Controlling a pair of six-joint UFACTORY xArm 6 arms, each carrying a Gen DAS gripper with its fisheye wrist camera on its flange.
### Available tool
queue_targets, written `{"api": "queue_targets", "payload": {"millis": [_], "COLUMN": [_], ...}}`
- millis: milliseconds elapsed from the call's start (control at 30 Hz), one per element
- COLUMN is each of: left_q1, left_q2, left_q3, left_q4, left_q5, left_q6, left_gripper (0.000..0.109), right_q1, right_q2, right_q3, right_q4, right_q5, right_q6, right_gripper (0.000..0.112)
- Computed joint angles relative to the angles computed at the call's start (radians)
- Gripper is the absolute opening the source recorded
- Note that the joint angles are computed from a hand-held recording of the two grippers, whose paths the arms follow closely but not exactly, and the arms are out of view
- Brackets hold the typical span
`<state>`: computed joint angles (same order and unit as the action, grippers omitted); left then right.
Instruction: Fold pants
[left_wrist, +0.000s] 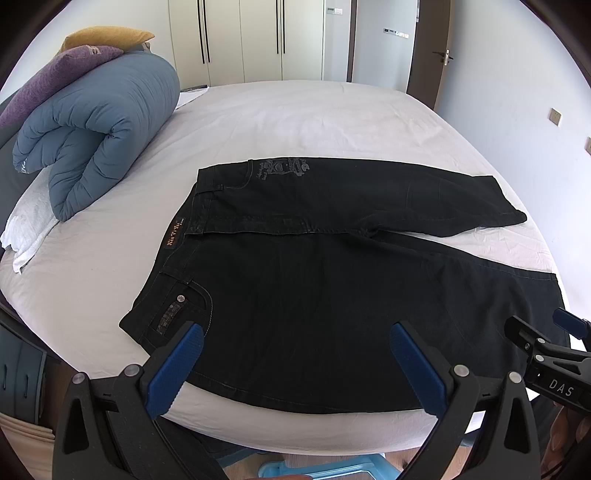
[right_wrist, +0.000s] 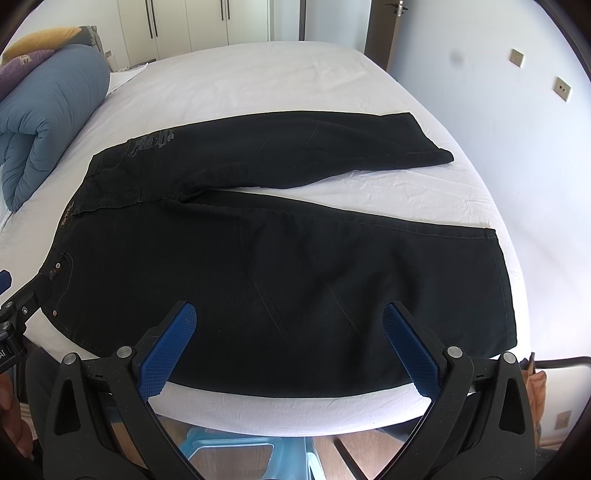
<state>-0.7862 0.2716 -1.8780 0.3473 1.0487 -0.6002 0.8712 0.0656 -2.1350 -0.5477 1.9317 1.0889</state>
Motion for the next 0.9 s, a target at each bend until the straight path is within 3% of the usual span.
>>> {"api": "queue_targets", "payload": {"millis": [300, 500, 633, 733, 867, 900], "left_q1": [-0.001, -0.016, 0.017, 0.064, 0.136, 0.157], "left_q2": [-0.007, -0.017, 0.011, 0.085, 0.275, 0.319], "left_q3": [0.018, 0.047, 0.018, -0.086, -0.366, -0.419], "left_q4": [0.008, 0.113, 0.046, -0.061, -0.160, -0.185], "left_q5": [-0.008, -0.054, -0.080, -0.065, 0.024, -0.007], "left_q6": [-0.008, -0.038, 0.034, 0.155, 0.282, 0.322], "left_gripper": [0.103, 0.103, 0.103, 0.103, 0.103, 0.103], "right_q1": [-0.005, -0.025, -0.064, -0.123, -0.225, -0.256], "right_q2": [0.002, -0.005, -0.015, -0.031, -0.038, -0.043], "right_q3": [0.003, 0.022, 0.049, 0.081, 0.115, 0.131], "right_q4": [0.008, 0.036, 0.081, 0.158, 0.274, 0.311], "right_q5": [-0.004, -0.023, -0.069, -0.148, -0.287, -0.333], "right_q6": [-0.001, -0.010, -0.046, -0.081, -0.179, -0.211], "right_gripper": [0.103, 0.103, 0.103, 0.103, 0.103, 0.103]}}
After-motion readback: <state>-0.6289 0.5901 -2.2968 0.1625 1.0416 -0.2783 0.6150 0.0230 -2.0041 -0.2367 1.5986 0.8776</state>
